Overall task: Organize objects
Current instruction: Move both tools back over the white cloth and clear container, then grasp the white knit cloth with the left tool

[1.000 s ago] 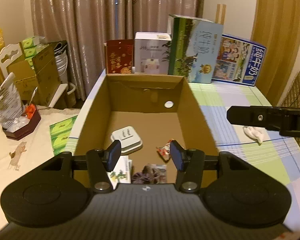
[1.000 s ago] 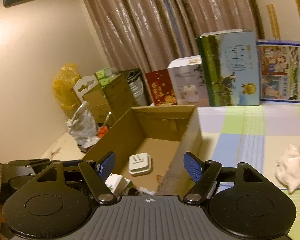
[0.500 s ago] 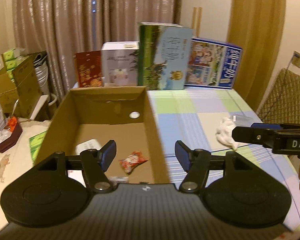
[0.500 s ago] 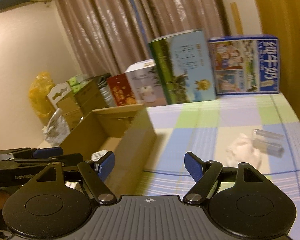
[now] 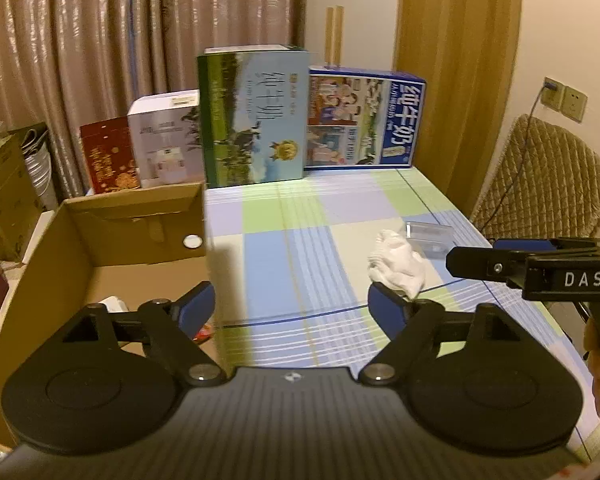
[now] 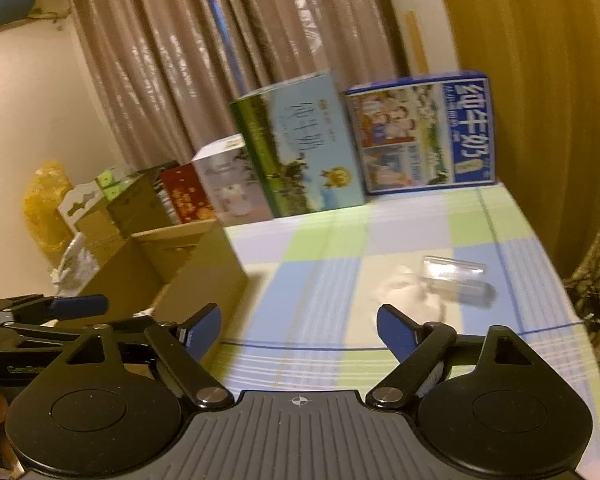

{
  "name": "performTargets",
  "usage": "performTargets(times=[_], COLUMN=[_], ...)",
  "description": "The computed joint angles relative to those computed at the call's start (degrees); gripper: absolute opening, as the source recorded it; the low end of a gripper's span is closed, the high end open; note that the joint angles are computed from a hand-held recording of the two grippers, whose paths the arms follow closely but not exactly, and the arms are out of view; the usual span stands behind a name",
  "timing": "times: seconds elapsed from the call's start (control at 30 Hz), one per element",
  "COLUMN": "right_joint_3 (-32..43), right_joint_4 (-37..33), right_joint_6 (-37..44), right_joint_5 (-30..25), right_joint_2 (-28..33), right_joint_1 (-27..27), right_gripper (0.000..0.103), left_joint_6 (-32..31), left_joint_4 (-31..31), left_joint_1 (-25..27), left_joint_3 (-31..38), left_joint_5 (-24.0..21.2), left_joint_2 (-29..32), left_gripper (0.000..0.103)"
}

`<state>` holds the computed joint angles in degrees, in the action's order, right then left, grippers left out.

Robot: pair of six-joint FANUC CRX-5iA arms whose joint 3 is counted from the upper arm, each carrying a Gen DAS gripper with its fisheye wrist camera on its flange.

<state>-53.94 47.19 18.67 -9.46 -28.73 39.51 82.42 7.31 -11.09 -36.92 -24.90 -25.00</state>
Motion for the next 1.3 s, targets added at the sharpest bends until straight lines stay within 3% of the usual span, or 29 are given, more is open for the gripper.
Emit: performTargets(times=[0.17, 0.3, 0.47, 0.77, 1.03, 1.3], right_joint_3=[-1.78, -2.15, -1.48, 0.14, 3.23, 3.91], right_joint_4=[4.94, 7.19, 2.65, -3.24, -12.83, -14.8], right_joint_6=[-3.04, -2.98, 1.1, 9.32, 16.51, 18.6], right_joint_5=[-1.92, -5.11, -5.52, -4.55, -4.18, -3.31], right_joint_2=[-1.04, -0.46, 0.22, 2.41, 5.84, 7.18], right_joint_1=[-3.01, -4.73, -6.9, -10.54, -13.89, -14.89], right_gripper=[0.099, 0.101, 0.101, 0.101, 0.101, 0.101], left_joint_6=[0.53, 1.78, 3.42, 8.25, 10.05, 11.73], left_joint_4=[-0.28, -1.54, -2.86, -8.79, -12.7, -14.04], left_joint_1=[-2.43, -4.54, -6.99, -11.28, -13.9, -14.78], left_joint_3=[0.88, 2.02, 3.64, 8.61, 12.4, 14.7], left_joint_5=[1.27, 1.97, 3.06, 2.9, 2.43, 2.55], left_joint_2=[2.0, 3.92, 6.61, 12.8, 18.24, 22.35], left_gripper=[0.09, 0.096, 0.102, 0.102, 0.102, 0.102])
